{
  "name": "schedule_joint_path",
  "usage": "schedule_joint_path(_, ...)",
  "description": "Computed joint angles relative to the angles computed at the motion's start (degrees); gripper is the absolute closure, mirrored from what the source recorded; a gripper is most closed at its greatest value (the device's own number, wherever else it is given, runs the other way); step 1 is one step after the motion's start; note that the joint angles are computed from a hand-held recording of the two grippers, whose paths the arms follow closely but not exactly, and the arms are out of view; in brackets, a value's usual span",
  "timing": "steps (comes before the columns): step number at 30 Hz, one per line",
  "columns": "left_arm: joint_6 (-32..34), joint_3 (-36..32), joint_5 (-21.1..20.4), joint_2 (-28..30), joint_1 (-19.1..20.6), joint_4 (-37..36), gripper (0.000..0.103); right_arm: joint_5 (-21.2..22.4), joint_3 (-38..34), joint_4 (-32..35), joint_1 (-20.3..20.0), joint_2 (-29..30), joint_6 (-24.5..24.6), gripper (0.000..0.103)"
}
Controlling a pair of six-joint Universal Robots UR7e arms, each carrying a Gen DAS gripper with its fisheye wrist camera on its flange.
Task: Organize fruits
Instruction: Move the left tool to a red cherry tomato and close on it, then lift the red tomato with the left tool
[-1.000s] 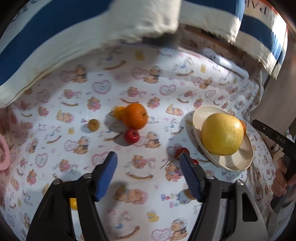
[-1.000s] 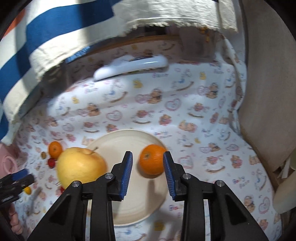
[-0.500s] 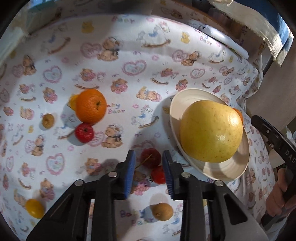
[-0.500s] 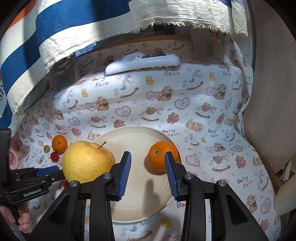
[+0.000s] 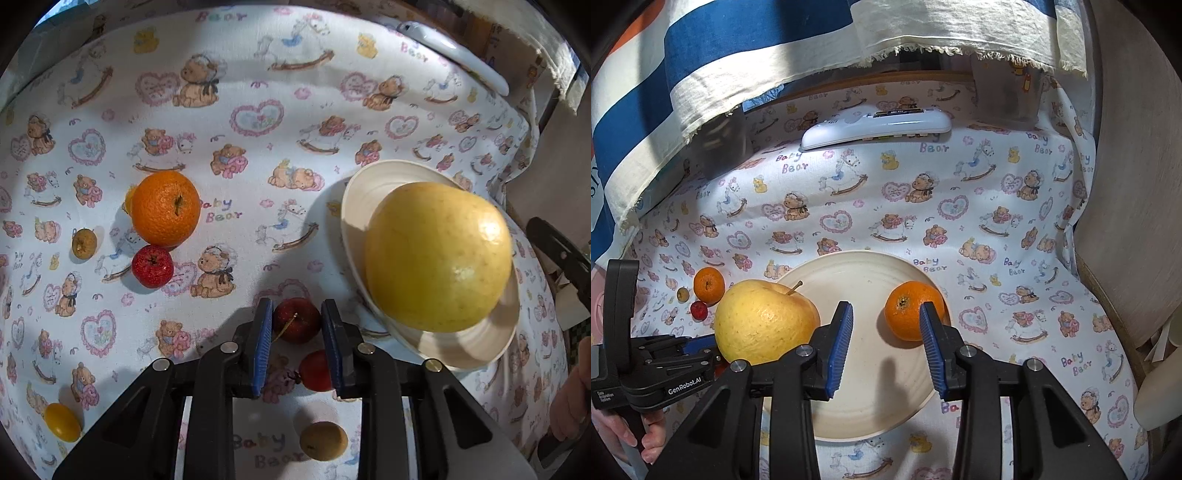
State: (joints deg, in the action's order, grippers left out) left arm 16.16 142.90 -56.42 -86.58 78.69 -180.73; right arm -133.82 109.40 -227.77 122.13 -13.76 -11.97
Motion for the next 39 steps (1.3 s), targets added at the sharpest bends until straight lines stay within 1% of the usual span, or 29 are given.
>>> schedule_joint_path(1, 0.2, 0.3, -0.3, -0.8, -0.1, 0.5, 0.077, 0.0, 0.0, 0.0, 0.0, 0.0, 0.0, 0.064)
schedule_joint_path(2, 0.6, 0.9, 0.4, -1.6, -0.6, 0.1, 0.077, 0.0, 0.0, 0.1, 0.0, -0.1, 0.0, 0.064)
schedule_joint_path(5, 4.6, 4.5, 4.7, -3.9, -3.5, -5.9, 0.077, 0.4, 0.2, -0.4, 0.1, -0.1, 0.0, 0.064)
schedule_joint_path(6, 5.8, 5.7, 5.4, -5.4, -4.2, -7.5, 0.077, 0.5, 0.2, -0.7, 0.2, -0.1, -0.1, 0.064)
schedule_joint_path(7, 6.2, 6.7, 5.3, -7.6, -4.6, -7.7, 0.077, 0.8, 0.3, -1.2, 0.3, 0.0, -0.3, 0.064)
schedule_joint_path(8, 5.7, 7.4, 4.7, -10.2, -4.7, -6.2, 0.077, 1.0, 0.2, -1.8, 0.4, 0.2, -0.3, 0.064)
schedule_joint_path(10, 4.6, 8.9, 2.2, -16.2, -4.4, -3.1, 0.077, 1.2, -0.2, -2.2, 0.7, 0.7, -0.5, 0.064)
schedule_joint_path(11, 4.8, 9.9, 1.7, -18.6, -4.5, -3.1, 0.077, 1.7, -0.2, -2.2, 0.8, 0.8, -0.4, 0.064)
schedule_joint_path(12, 5.5, 11.1, 2.4, -20.2, -5.0, -4.8, 0.077, 2.9, 0.0, -2.2, 0.8, 0.8, -0.3, 0.064)
schedule_joint_path(14, 7.0, 12.9, 3.9, -21.7, -5.8, -8.9, 0.077, 4.7, 0.4, -2.2, 0.9, 0.8, -0.3, 0.064)
schedule_joint_path(16, 7.8, 12.8, 3.0, -23.1, -4.7, -9.4, 0.077, 5.9, 0.3, -2.7, 1.3, 1.2, -1.1, 0.064)
schedule_joint_path(18, 7.2, 11.8, 0.9, -23.2, -2.6, -9.1, 0.077, 6.6, -0.1, -3.5, 1.8, 1.9, -2.4, 0.064)
schedule_joint_path(20, 7.4, 11.3, 0.4, -22.6, -1.4, -9.4, 0.077, 7.7, -0.2, -3.8, 2.3, 2.4, -3.4, 0.064)
schedule_joint_path(21, 7.8, 11.6, 1.0, -22.3, -1.5, -10.6, 0.077, 8.0, -0.3, -3.5, 2.6, 2.5, -3.8, 0.063)
schedule_joint_path(23, 9.0, 12.1, 1.6, -21.2, -1.5, -12.8, 0.077, 6.8, -1.0, -3.5, 3.8, 3.4, -4.9, 0.059)
schedule_joint_path(24, 9.4, 12.3, 1.0, -21.4, -1.2, -13.0, 0.077, 6.9, -1.0, -3.9, 4.2, 3.7, -5.7, 0.053)
schedule_joint_path(29, 10.5, 12.9, -1.6, -21.1, -0.7, -15.0, 0.077, 9.8, -0.1, -5.7, 5.6, 4.1, -6.8, 0.052)
schedule_joint_path(32, 13.1, 13.8, -0.4, -18.6, -1.5, -21.1, 0.077, 7.8, -1.3, -5.7, 7.0, 4.6, -7.1, 0.052)
schedule_joint_path(33, 13.6, 13.8, -0.5, -18.0, -1.3, -22.3, 0.077, 6.3, -2.1, -5.5, 7.6, 5.0, -7.0, 0.052)
schedule_joint_path(34, 13.7, 13.5, -1.7, -17.9, -0.6, -22.3, 0.077, 2.6, -4.1, -6.4, 8.9, 6.3, -7.8, 0.052)
schedule_joint_path(35, 13.7, 13.1, -3.9, -18.2, 0.5, -21.5, 0.077, 1.2, -5.0, -7.0, 9.5, 6.9, -8.5, 0.052)
schedule_joint_path(36, 13.9, 12.5, -6.3, -18.4, 1.7, -21.0, 0.077, 1.4, -5.3, -6.6, 9.8, 7.0, -8.5, 0.05)
schedule_joint_path(39, 14.5, 11.8, -9.2, -18.3, 3.5, -22.2, 0.077, 4.4, -4.1, 2.8, 9.9, 4.7, -2.6, 0.049)
